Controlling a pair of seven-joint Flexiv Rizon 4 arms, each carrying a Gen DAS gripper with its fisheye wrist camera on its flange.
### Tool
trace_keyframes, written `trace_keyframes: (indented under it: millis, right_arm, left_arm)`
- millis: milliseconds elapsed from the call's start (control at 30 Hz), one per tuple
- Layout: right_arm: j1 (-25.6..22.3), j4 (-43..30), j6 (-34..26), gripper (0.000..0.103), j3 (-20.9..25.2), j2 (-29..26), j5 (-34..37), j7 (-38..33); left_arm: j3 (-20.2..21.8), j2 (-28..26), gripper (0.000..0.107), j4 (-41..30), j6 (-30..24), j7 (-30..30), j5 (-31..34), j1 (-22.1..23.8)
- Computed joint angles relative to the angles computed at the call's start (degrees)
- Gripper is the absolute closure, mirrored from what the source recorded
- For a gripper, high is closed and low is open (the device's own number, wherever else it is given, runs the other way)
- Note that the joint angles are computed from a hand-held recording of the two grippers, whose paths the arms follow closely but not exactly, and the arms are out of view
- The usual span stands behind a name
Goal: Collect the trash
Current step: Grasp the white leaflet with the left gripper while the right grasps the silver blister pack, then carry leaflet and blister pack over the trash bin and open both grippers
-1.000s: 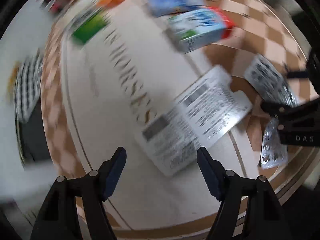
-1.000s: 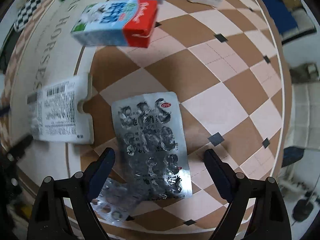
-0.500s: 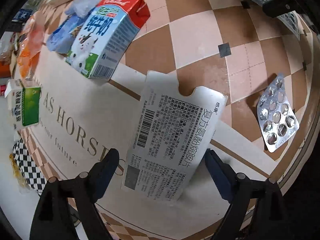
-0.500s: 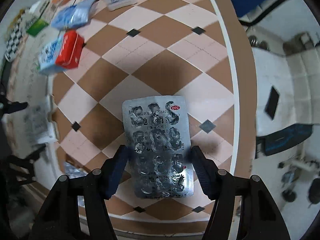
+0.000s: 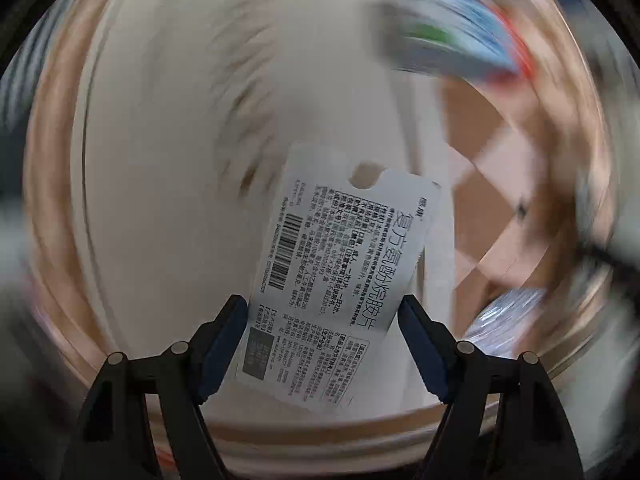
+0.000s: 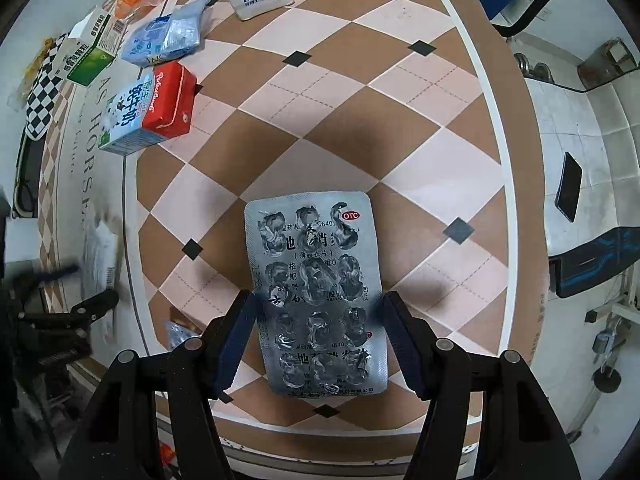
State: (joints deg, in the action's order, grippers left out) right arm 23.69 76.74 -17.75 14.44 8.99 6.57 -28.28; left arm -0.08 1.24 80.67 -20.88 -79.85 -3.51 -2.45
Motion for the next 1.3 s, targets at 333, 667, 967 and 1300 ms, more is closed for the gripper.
trace_keyframes:
  millis: [333, 667, 967, 1300]
  right_arm:
    - [0.11, 0.87, -1.89, 0.034, 0.32, -1.17, -1.69, -0.66]
    - [4.58, -2.42, -5.79, 0.037, 2.4, -5.32, -7.1, 1.8]
    - [6.87, -2.68, -2.77, 0.037, 5.0, -2.03, -12.82, 4.86]
    - [19.46, -13.52, -7.64, 0.037, 12.73, -5.99, -26.71, 16.67]
  left_arm:
    - [-1.75, 5.04, 0.025, 4.6, 7.6, -4.95, 7.65, -1.43]
    - [-1.19, 12.01, 0.036, 10.7, 10.07, -2.98, 6.97, -2.73]
    - [-2.41, 18.81, 0.036, 8.49, 11.67, -5.37, 4.11, -2.95]
    - [4.15, 28.33, 0.036, 10.47, 14.89, 1.69, -3.05, -1.17]
